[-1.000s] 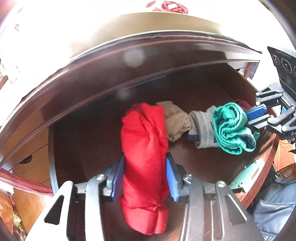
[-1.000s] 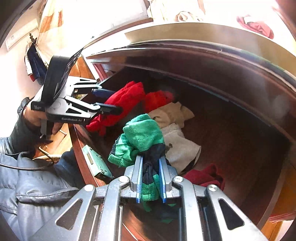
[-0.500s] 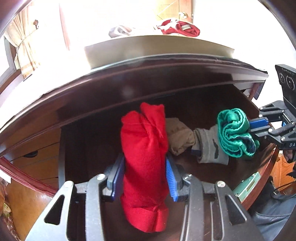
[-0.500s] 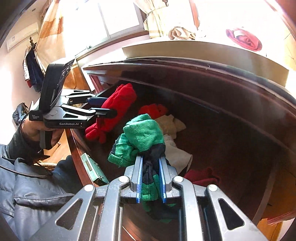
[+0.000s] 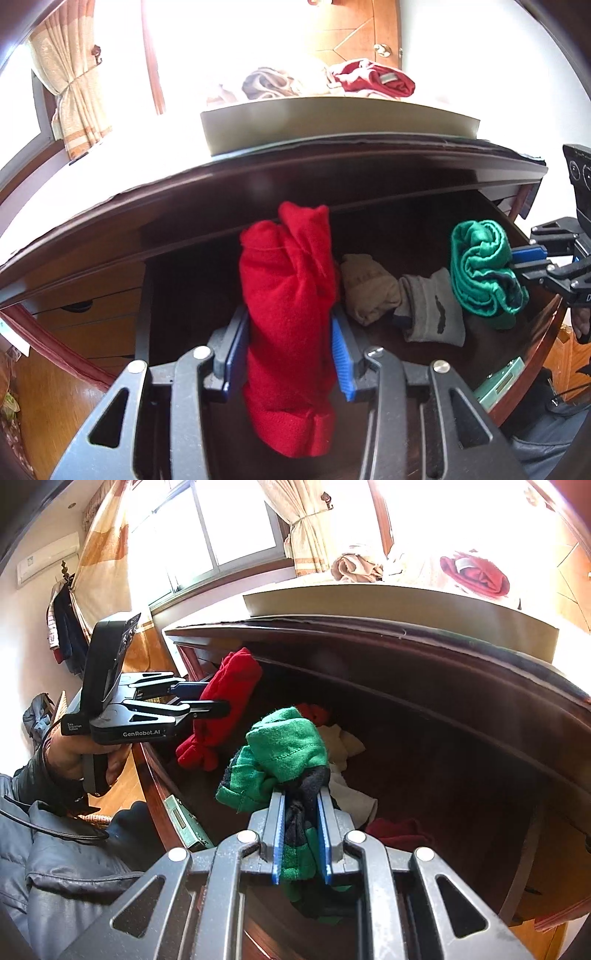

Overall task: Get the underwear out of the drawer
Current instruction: 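Lift the red and green garments out of the drawer toward the box lid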

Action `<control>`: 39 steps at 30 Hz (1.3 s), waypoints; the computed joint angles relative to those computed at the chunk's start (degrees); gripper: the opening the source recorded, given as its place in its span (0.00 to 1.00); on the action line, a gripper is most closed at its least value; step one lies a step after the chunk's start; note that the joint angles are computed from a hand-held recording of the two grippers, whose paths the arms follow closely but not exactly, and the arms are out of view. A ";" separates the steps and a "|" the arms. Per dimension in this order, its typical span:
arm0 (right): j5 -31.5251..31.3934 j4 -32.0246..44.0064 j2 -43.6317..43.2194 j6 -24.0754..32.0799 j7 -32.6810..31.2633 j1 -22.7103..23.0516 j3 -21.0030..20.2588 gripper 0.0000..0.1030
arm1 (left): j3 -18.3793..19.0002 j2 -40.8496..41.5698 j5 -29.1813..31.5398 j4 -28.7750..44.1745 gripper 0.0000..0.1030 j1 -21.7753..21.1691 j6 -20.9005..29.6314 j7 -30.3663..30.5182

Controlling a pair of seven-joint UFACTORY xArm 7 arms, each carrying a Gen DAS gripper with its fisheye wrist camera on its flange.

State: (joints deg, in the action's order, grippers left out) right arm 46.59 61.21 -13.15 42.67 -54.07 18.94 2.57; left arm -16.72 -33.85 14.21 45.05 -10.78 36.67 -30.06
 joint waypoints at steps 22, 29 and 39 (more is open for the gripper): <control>7.71 -2.85 -2.12 -5.26 -5.21 1.73 -1.32 0.17 | -2.14 -1.15 2.97 -1.63 0.39 1.63 -4.42 -6.11; 11.62 -3.40 -2.38 -6.64 -8.20 2.22 -1.76 0.17 | -2.44 -2.15 3.11 -2.21 0.39 2.00 -5.90 -6.64; 16.48 -4.35 -3.19 -7.36 -12.32 2.32 -2.18 0.17 | -4.03 -1.76 4.58 -1.79 0.39 3.50 -8.96 -8.29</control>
State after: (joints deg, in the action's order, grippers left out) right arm 63.07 56.85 -16.34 35.31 -66.39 21.27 0.39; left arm -20.75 -35.62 18.79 43.26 -7.28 27.71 -38.34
